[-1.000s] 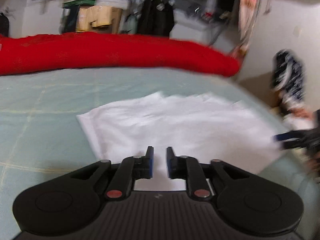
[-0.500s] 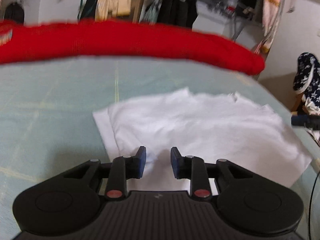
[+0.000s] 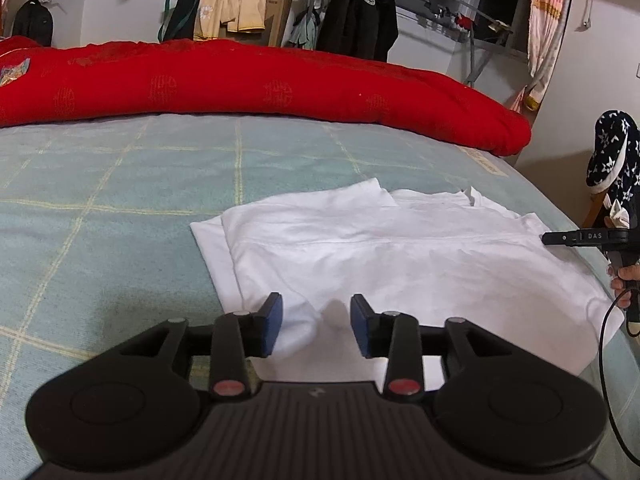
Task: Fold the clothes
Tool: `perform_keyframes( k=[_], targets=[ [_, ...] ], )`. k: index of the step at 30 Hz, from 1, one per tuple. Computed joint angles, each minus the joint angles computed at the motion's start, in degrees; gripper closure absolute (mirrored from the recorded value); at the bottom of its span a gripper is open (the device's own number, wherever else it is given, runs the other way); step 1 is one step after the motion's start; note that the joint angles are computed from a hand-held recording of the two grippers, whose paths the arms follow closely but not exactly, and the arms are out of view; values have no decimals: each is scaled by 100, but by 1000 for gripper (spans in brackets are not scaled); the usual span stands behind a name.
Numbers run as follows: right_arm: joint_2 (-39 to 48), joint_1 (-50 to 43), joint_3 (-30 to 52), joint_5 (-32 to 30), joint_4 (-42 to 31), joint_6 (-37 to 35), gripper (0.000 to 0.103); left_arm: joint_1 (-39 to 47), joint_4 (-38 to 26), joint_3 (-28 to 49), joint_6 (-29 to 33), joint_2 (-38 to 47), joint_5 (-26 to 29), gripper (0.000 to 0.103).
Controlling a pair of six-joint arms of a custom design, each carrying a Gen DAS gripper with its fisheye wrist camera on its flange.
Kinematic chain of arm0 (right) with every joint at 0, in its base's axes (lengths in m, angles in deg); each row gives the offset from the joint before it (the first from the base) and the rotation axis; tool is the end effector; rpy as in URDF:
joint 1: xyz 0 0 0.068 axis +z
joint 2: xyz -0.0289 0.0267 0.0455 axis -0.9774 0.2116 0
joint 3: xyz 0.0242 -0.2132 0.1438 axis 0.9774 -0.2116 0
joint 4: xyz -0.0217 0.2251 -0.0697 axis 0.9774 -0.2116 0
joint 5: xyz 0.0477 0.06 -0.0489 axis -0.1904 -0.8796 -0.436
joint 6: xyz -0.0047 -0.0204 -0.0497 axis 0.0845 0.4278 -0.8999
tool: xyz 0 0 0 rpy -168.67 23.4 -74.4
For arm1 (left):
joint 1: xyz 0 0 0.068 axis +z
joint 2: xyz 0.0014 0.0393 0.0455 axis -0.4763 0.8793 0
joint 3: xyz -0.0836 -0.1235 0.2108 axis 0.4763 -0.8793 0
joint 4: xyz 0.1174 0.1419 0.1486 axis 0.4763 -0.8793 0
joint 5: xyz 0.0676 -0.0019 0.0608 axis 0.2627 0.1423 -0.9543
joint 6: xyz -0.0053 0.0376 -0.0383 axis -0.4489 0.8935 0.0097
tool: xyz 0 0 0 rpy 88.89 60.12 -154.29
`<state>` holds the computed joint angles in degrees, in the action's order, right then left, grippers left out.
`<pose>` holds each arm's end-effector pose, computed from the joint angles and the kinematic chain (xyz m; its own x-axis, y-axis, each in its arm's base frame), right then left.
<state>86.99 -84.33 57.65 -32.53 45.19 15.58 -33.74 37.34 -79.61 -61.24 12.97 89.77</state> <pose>0.3754 -0.0235 0.0802 -0.6861 -0.0646 -0.7246 -0.3863 0.8764 0.2876 0.1648 -0.0162 0.1040 -0.6206 -0.1851 -0.7619 -0.0365 0.9775 -0.2078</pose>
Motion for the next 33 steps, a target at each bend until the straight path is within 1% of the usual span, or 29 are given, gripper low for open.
perform_keyframes(
  k=[2,5,7,10,12,13,14,16,17,18,19,20,21,22,23,24,26,27,28,30,32,33],
  targets=[
    [-36,-5,-32,33,28,-69,78,-129,-12,19,-27,14,-119,60],
    [-178,76,-210,236,224,-178,80,-359,-230,47,-82,-199,-274,58],
    [-316,157,-364,495,371,-287,81,-429,-313,54,-70,-287,-230,54],
    [-335,256,-399,875,443,-471,82,-559,-331,61,133,-149,-576,50],
    [-270,267,-332,948,395,-453,82,-225,-336,86,251,11,-424,51],
    [-257,274,-349,993,447,-434,82,-176,-459,141,207,-26,-561,52],
    [-240,280,-313,1007,389,-438,81,-122,-591,198,167,-73,-678,57],
    [-324,259,-357,953,355,-424,81,128,-917,313,199,-399,-440,60],
    [-413,246,-434,912,391,-421,80,311,-886,289,181,-599,-72,60],
    [-583,240,-592,877,490,-418,78,394,-817,273,182,-706,170,60],
    [-755,235,-746,838,583,-409,76,348,-688,303,203,-658,286,57],
    [-938,230,-895,766,658,-372,69,295,-552,339,219,-581,391,57],
    [-1111,217,-1010,599,658,-343,58,166,-438,434,211,-301,381,57],
    [-1219,187,-1033,283,510,-346,53,46,-348,538,207,-36,379,57],
    [-1311,160,-1033,-48,323,-370,43,-63,-270,644,207,221,382,57],
    [-1337,149,-956,-435,-25,-483,35,-145,-94,697,213,532,357,57],
    [-1310,208,-915,-921,-435,-689,29,-213,67,744,196,966,257,56],
    [-1253,250,-881,-1005,-610,-805,28,-233,142,762,193,1162,216,56],
    [-1194,292,-851,-1052,-782,-935,28,-101,228,631,283,1119,263,53],
    [-1129,301,-934,-712,-933,-1246,28,179,370,380,474,1024,361,54],
    [-1096,102,-1099,-441,-888,-1465,27,195,-367,339,527,377,55,54],
    [-1096,-146,-1161,-557,-916,-1543,28,253,-679,285,546,-12,111,54]
  ],
)
